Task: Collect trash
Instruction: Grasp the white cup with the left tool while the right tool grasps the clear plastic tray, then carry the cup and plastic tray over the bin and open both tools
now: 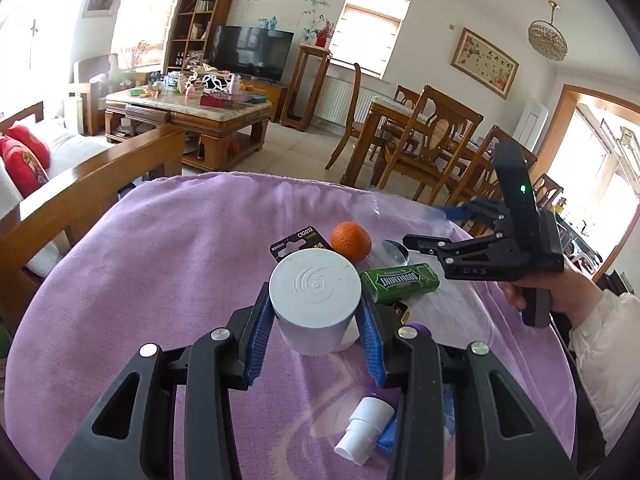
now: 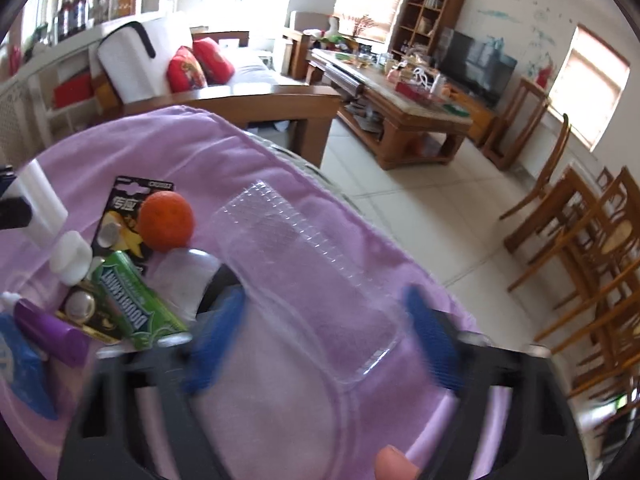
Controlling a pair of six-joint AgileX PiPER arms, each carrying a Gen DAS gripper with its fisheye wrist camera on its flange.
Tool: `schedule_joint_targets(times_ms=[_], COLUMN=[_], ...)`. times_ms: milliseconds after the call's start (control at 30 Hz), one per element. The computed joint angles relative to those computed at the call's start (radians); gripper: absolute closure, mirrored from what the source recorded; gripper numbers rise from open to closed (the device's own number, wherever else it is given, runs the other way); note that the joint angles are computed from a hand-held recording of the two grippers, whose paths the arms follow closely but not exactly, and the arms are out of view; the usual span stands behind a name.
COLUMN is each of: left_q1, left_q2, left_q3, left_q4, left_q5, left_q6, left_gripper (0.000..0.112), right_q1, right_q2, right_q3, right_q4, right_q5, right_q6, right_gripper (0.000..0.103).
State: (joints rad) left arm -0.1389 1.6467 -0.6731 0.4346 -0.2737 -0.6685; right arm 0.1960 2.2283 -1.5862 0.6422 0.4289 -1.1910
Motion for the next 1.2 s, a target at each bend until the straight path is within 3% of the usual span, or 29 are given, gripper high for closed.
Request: schedule_joint_targets(times_ms=[67, 200, 367, 533, 700, 800, 900, 967, 1033, 1200], left_q1=[0.000, 0.000, -0.012, -0.028, -0.041, -0.056, -0.075, -0.094, -0.152, -0.345], left_q2=[-0.001, -0.001, -0.005, -0.015, -0.018, -0.024, -0.024, -0.028, -0.052, -0.093], left_q3=[-0.002, -0.001, 0.000, 0.014, 0.032, 0.049, 0.056, 0.052, 0.051, 0.008], left_q4=[0.012, -0.004, -0.031, -0.080, -0.085, -0.127, -0.090, -0.060, -0.131, -0.189], left_q5=[0.005, 0.005, 0.002, -0.034, -0.080, -0.111, -0.134, -0.133, -0.107, -0.052], left_q6=[-0.012, 0.006, 0.037, 0.106, 0.139, 0.188, 0.154, 0.109, 0.175, 0.193], left_gripper=[0.072, 0.072, 0.072, 0.072, 0.072, 0.072, 0.072, 0.072, 0.072, 0.072], right_q1=[0.008, 0.026, -0.008, -0.059, -0.170, -0.289, -0.400, -0.535, -0.665, -1.042], right_q2=[-0.029, -0.100, -0.209, -0.383, -0.575, -0.700, -0.792, -0.843, -0.873, -0.855], right_q3=[0.065, 0.214, 0.373, 0.588, 0.820, 0.971, 1.064, 1.112, 1.130, 1.110], right_q4=[0.085, 0.286, 0.621, 0.900, 1.040, 1.034, 0.984, 0.908, 0.831, 0.661], right_q5=[-0.030, -0.116, -0.108, -0.045, 0.144, 0.293, 0.379, 0.469, 0.538, 0.715], right_q6=[-0.080, -0.208, -0.416, -0.584, -0.684, -0.692, -0.685, -0.668, -0.658, -0.703], right_gripper=[0.059, 0.061, 0.062, 0.062, 0.062, 0.062, 0.061, 0.061, 0.061, 0.061])
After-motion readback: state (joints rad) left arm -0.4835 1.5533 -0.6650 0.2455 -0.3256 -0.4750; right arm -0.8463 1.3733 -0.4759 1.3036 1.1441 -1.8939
